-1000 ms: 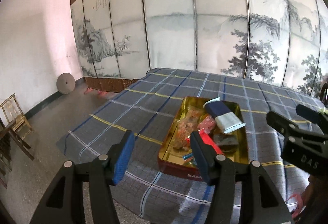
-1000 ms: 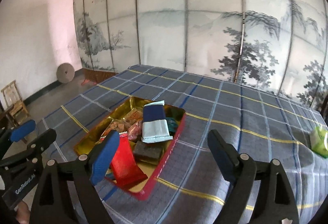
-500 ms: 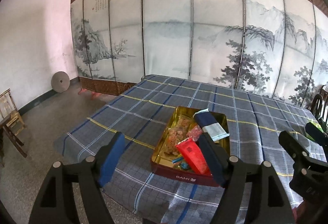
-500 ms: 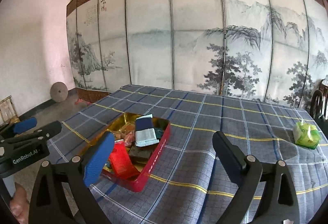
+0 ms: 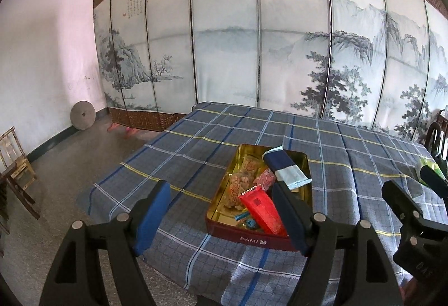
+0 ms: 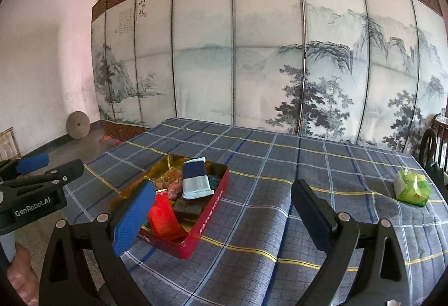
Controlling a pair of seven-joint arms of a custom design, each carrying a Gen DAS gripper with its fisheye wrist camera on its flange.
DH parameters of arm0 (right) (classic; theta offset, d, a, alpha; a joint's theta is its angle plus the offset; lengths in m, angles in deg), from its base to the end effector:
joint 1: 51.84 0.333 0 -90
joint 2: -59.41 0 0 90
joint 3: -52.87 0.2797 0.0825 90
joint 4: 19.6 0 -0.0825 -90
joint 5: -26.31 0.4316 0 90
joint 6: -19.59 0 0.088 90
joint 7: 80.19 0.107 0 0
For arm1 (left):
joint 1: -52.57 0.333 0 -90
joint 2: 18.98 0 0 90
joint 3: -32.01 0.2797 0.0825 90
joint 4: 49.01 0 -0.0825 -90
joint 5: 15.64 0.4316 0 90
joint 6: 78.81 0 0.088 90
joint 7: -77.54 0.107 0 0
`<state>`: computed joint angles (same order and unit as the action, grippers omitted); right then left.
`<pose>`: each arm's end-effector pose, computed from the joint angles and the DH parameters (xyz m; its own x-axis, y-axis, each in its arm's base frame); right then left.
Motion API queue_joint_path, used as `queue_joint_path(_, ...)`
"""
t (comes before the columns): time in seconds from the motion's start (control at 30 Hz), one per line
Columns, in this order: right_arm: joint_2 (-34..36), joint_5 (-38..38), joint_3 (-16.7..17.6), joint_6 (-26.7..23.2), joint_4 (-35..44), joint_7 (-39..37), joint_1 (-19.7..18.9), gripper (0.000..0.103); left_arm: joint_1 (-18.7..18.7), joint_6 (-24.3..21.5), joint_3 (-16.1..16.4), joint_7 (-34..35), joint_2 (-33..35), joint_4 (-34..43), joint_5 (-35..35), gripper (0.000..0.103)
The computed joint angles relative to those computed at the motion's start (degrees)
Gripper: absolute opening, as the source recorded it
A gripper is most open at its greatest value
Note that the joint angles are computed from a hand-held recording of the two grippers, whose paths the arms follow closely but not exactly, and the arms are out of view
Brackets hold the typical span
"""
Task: Organize snacks
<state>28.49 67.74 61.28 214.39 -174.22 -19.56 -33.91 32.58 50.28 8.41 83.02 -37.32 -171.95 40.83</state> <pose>0.4315 0.1319 0.4728 0.2077 -0.9774 -0.0404 -0.3677 -0.0398 -0.9291 0.4123 -0.3812 0.5338 0.2119 -0.9768 -0.0297 -0.4944 -0.0809 -0.8655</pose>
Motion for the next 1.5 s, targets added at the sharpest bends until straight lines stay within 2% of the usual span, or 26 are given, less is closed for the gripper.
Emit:
queue_joint_path(0.93, 0.6, -1.0, -2.2, -0.2, -1.1, 1.4, 0.9, 0.097, -1.9, -2.6, 0.5, 3.3, 4.1, 2.8, -1.3, 0.078)
queue_joint_path(1.5, 2.0, -1.9, -4.0, 0.6, -1.9, 2.6, 1.7, 0.097, -2.3, -2.3, 1.1, 4.3, 5.7, 3.6, -2.3, 0.078)
